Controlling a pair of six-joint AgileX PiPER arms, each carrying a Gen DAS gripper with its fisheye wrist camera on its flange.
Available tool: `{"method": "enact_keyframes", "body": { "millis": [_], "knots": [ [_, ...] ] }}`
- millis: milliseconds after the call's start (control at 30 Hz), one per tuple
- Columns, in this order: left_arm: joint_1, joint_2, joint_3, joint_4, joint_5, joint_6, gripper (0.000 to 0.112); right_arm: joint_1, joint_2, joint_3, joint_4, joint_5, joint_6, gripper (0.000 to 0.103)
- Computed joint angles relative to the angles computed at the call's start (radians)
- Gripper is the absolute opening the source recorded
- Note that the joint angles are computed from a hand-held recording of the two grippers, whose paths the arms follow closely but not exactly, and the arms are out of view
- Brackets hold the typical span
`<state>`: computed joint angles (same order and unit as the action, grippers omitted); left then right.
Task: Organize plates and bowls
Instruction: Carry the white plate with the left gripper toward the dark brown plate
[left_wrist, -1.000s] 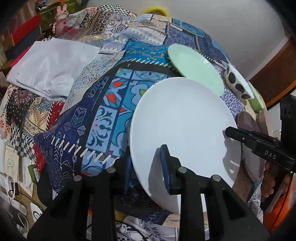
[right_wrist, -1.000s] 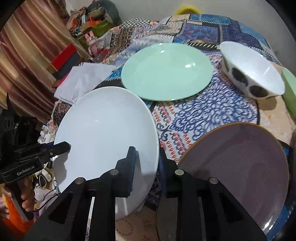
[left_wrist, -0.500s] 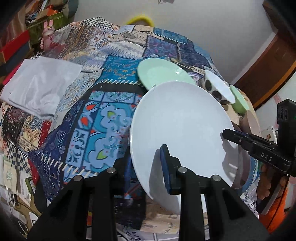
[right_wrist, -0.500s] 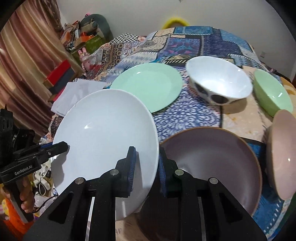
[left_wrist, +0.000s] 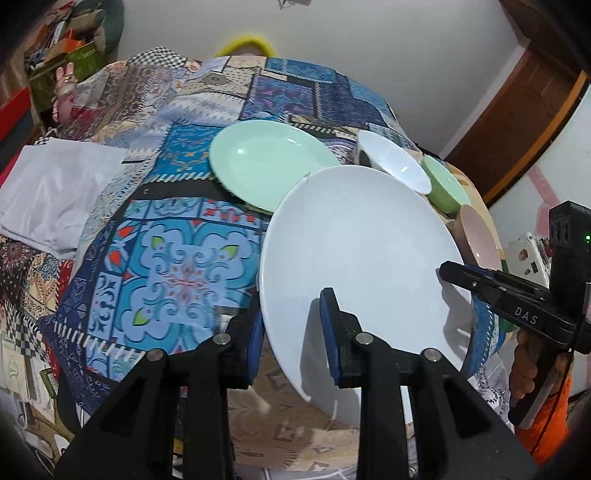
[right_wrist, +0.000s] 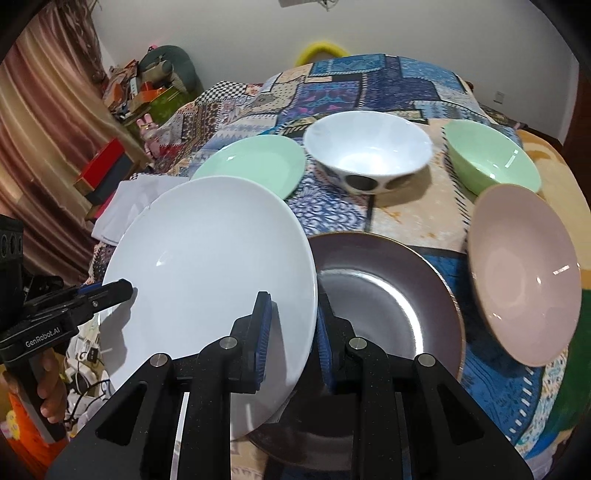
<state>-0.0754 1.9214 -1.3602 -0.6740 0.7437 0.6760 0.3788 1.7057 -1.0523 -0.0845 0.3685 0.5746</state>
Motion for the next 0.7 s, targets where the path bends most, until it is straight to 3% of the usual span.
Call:
{"method": "enact_keyframes", "body": {
  "millis": [400, 700],
  "knots": [
    [-0.112, 0.033, -0.023, 0.058, -0.018, -0.072, 0.028, -0.070, -0.089, 0.151, 0.051, -0.048, -0.032, 0.022],
    [-0.188, 0.086, -0.070, 0.103, -0.015, -0.136, 0.028, -0.138, -0.108, 0.227, 0.201, -0.080, -0.180, 0.022]
  ]
}}
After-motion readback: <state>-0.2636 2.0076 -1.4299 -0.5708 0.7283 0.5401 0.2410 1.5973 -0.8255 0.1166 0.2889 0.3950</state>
